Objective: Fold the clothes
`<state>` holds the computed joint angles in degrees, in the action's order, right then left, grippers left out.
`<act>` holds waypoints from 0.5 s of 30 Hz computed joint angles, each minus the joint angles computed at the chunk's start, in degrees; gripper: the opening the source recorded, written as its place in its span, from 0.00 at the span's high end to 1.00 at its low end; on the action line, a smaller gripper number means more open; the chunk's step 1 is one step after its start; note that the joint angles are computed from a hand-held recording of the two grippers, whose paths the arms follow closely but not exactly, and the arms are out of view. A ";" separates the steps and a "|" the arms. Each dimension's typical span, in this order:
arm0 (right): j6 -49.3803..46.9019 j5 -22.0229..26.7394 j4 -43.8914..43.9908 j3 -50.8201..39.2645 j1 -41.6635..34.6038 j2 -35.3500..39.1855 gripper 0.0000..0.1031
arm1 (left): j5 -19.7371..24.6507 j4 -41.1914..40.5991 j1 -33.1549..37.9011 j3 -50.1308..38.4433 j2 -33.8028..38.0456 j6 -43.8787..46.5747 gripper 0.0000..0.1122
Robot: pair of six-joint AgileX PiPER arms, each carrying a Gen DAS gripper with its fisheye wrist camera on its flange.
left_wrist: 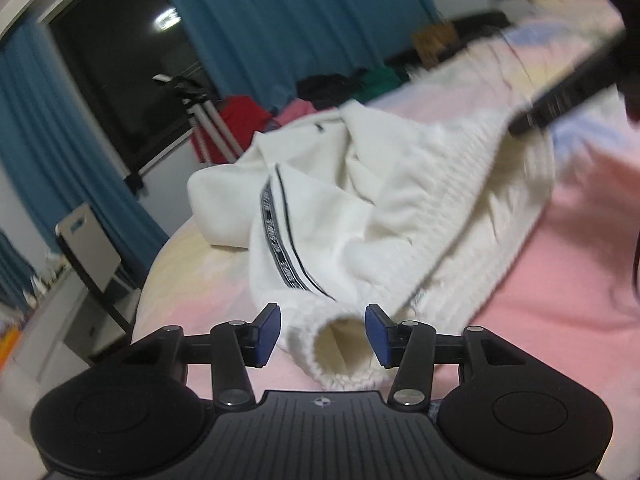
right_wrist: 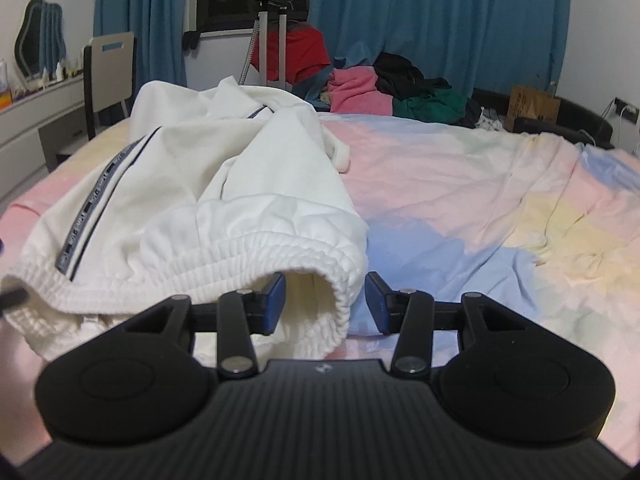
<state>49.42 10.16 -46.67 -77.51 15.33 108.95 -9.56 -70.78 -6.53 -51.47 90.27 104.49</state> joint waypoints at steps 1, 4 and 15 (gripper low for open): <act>-1.00 -0.14 1.36 -0.04 -0.10 0.09 0.55 | -2.34 4.01 -0.92 0.42 1.03 -2.60 0.54; -6.03 -0.48 7.16 -0.36 -0.54 0.35 0.55 | -8.62 7.86 -3.45 0.53 4.23 -4.04 0.54; -11.06 0.06 12.59 -1.15 -0.75 1.05 0.55 | -15.44 23.77 -3.12 -3.43 12.32 -18.51 0.89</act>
